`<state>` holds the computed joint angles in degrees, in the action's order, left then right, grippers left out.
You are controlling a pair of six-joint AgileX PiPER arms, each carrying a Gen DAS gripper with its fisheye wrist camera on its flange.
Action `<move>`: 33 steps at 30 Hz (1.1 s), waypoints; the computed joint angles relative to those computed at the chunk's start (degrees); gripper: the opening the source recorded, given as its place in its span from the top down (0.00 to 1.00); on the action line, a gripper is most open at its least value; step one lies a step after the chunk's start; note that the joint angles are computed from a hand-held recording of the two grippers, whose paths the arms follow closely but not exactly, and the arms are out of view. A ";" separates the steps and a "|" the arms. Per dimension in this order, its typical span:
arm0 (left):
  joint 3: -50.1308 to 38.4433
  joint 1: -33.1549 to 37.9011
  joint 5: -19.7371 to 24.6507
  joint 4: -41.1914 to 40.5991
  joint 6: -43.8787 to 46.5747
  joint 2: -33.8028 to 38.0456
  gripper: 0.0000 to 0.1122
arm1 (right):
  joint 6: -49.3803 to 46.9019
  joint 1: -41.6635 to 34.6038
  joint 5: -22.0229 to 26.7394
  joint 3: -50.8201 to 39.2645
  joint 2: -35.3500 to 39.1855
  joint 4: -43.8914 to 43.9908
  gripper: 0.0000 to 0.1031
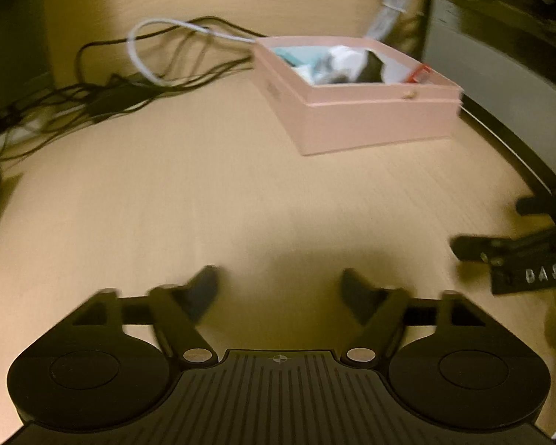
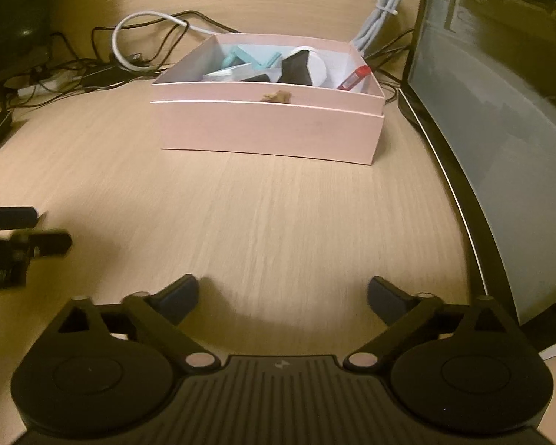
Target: Organize rigid objects
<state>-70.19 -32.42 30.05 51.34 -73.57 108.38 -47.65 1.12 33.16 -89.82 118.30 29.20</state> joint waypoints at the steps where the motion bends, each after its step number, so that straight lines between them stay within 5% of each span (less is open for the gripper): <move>1: -0.23 -0.41 0.22 0.65 -1.60 0.32 0.24 | 0.42 0.07 -0.50 0.00 0.24 -0.07 0.00; 9: -3.88 -3.18 7.06 15.46 -25.19 5.88 0.23 | -5.00 -1.50 1.49 -3.02 3.05 6.22 0.00; 14: -7.06 -4.27 10.66 18.72 -27.92 9.28 0.23 | -1.23 -0.54 0.06 -4.32 3.98 4.36 0.00; 22: -8.37 -4.22 10.56 20.20 -28.98 10.69 0.21 | -17.52 -0.76 -10.21 0.68 4.78 23.02 0.00; 33: -11.16 -4.10 11.55 17.89 -26.59 12.19 0.15 | -14.88 -0.20 -10.08 -1.14 5.73 20.87 0.00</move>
